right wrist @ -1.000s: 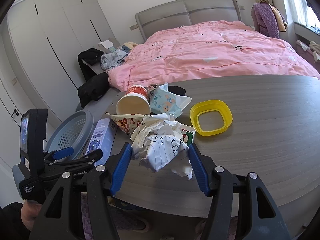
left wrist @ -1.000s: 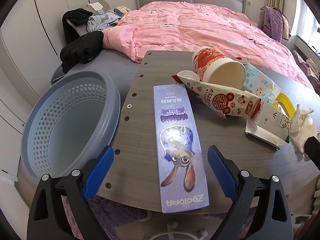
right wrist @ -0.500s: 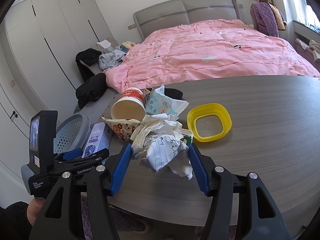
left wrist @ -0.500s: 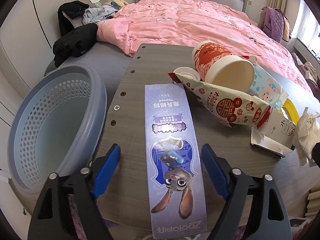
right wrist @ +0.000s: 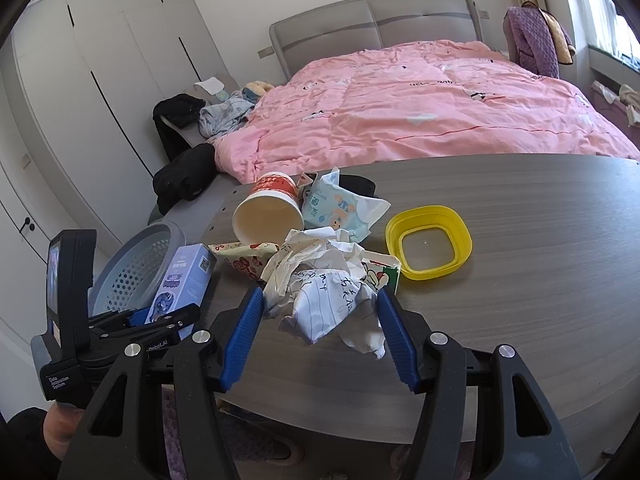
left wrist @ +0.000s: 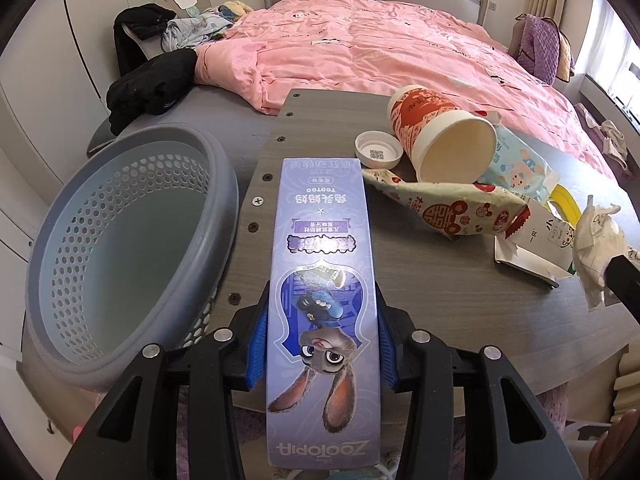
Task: Collect trash
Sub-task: 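Carry box and tissue over the blue basket and open both tools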
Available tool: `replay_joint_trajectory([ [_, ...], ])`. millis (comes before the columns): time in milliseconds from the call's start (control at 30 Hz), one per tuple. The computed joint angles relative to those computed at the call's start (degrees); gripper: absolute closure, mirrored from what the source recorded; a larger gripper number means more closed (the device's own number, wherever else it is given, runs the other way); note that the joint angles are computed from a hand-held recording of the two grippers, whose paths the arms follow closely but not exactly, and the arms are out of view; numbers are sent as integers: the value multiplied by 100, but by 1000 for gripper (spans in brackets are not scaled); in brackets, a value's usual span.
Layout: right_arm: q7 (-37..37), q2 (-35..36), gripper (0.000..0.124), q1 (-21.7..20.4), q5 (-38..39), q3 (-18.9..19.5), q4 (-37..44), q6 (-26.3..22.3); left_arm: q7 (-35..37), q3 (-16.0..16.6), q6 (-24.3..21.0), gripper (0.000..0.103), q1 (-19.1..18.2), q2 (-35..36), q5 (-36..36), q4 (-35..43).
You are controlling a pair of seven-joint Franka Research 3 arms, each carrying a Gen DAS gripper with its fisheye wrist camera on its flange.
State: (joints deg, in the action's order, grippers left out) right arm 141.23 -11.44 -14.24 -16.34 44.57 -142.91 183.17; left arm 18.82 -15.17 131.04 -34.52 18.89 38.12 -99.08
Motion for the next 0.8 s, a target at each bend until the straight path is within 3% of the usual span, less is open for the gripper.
replay_joint_trajectory([
  [333, 469, 47, 66, -38, -685, 212, 460, -371, -599, -61, 229, 60, 238, -1041, 561, -863],
  [567, 1354, 848, 66, -331, -2220, 723, 1388, -765, -804, -187, 209, 60, 629, -1752, 719, -1538],
  [667, 1764, 1493, 66, -29, -3086, 632, 1984, -1096, -800, -212, 218, 60, 835, -2050, 642, -1888],
  [800, 1701, 2261, 66, 661, -3560, 321, 2727, -1484, -754, -215, 239, 60, 1113, -2390, 512, -2311],
])
